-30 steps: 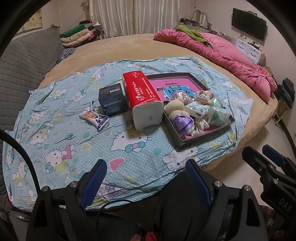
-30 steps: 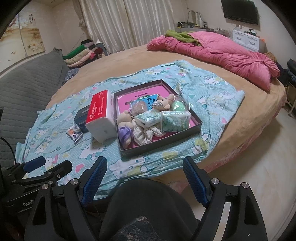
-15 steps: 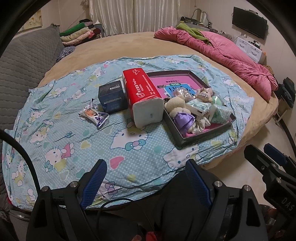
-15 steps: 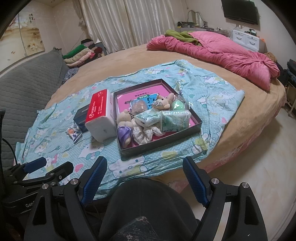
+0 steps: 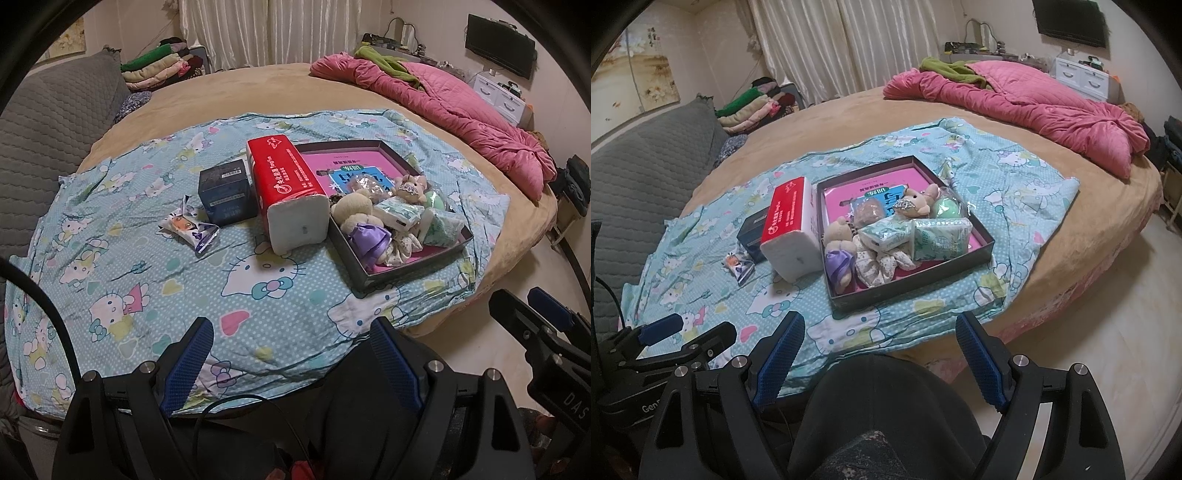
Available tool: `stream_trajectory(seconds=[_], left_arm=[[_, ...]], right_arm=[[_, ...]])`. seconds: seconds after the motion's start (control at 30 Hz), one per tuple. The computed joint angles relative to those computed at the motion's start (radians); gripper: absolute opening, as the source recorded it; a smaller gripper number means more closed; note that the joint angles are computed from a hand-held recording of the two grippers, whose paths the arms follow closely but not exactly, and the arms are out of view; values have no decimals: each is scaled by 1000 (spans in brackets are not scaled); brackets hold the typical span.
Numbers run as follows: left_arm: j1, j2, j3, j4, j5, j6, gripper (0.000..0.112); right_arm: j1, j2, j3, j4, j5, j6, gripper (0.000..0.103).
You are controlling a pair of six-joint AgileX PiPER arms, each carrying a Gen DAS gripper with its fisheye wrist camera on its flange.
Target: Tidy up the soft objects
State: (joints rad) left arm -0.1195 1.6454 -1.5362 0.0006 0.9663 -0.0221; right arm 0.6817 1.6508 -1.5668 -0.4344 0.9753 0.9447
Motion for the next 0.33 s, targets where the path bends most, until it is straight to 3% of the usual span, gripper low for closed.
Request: stream_trajectory(seconds=[0.33], left_arm=[[30,2,23,-37,-22,15,86]], right_arm=[[8,35,-37,1,7,-18,85]])
